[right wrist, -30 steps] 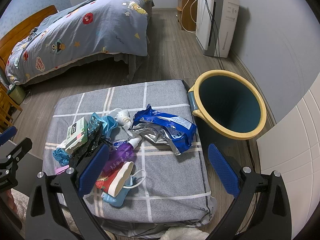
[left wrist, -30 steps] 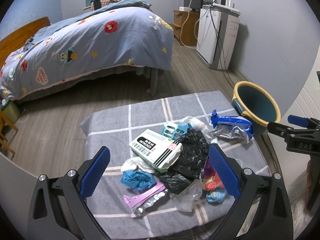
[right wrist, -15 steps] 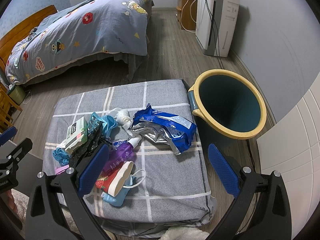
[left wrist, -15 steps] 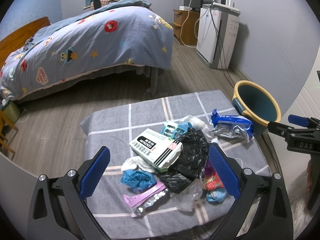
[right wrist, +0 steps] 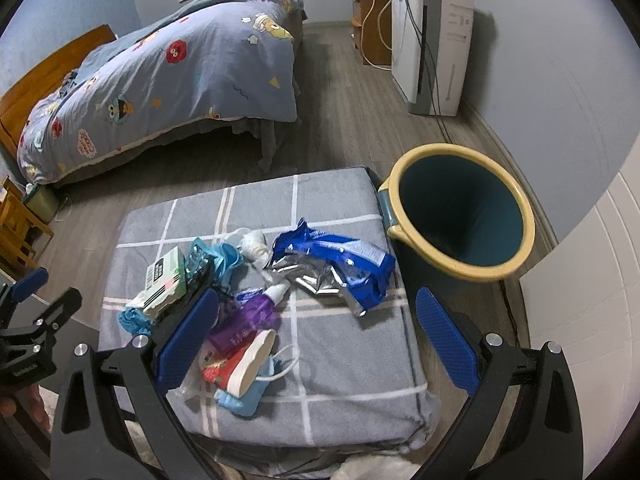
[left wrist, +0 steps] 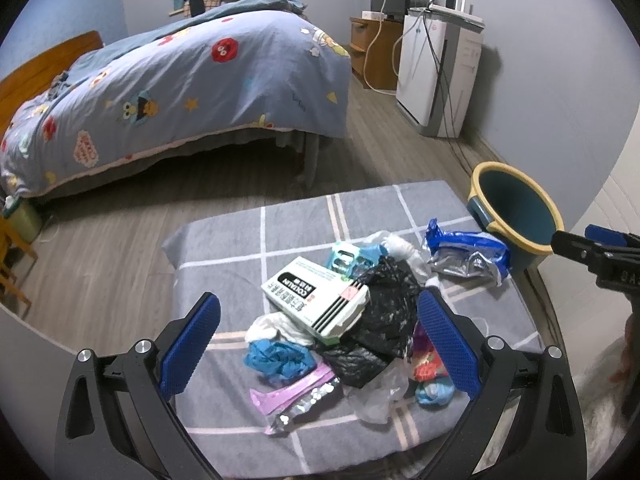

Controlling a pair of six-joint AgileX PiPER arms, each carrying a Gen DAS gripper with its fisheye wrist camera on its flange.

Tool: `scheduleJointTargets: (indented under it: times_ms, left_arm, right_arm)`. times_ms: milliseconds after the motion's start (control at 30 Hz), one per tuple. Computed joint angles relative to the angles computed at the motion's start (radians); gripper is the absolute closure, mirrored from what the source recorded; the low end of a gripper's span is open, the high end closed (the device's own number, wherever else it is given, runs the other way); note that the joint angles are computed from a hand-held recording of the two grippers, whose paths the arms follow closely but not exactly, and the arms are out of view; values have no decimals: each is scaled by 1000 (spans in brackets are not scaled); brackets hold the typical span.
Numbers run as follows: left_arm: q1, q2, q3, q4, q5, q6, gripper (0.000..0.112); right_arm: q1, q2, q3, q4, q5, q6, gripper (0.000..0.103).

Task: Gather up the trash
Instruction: 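Grasp the blue-silver snack bag with the right tool while the left grasps the black plastic bag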

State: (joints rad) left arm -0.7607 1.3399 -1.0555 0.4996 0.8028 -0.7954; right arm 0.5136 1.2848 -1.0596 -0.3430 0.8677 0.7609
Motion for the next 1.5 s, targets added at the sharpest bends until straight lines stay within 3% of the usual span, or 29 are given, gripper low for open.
scheduleJointTargets:
  times_ms: [100, 167, 300, 467, 567, 767, 867, 1000, 1167, 1333, 1367, 1500]
  left_arm:
    - [38, 9, -7, -35, -40, 57, 14]
    - [34, 50, -22, 8, -27, 58, 14]
    - [81, 143, -60, -52, -30, 136, 14]
    - [137, 206, -72, -157, -110, 218, 16]
    - [105, 228, -79, -181, -140, 244, 17]
    - [2, 297, -130, -176, -151, 259, 22]
    - [-21, 363, -179, -232, -125, 327, 41]
    - [-50, 437, -228, -186, -64, 319, 46]
    - [-34, 469, -248, -192, -35, 343, 63]
    - [-15, 475, -254, -184, -38, 358, 86]
    - [-9, 470, -251, -193, -47, 369, 92]
    - [-14, 452, -258, -154, -43, 350, 98]
  right_arm:
    - [-75, 41, -61, 37, -2, -96, 6]
    - [-105, 88, -113, 18, 12, -142, 6]
    - [-173, 183, -179, 26, -10, -288, 6]
    - [-245, 269, -189, 128, -28, -423, 6]
    - [-272, 300, -185, 220, -40, -550, 6]
    - [-271, 373, -194, 238, -50, -696, 8]
    - [-261, 420, -212, 220, -47, -736, 17]
    - [-254, 475, -237, 263, -49, -816, 29]
    - [-207, 539, -262, 234, -47, -854, 38]
    - [-211, 587, -296, 242, -18, -851, 72]
    - [-220, 587, -301, 263, -14, -863, 76]
    - [-248, 574, -323, 327, 10, -885, 83]
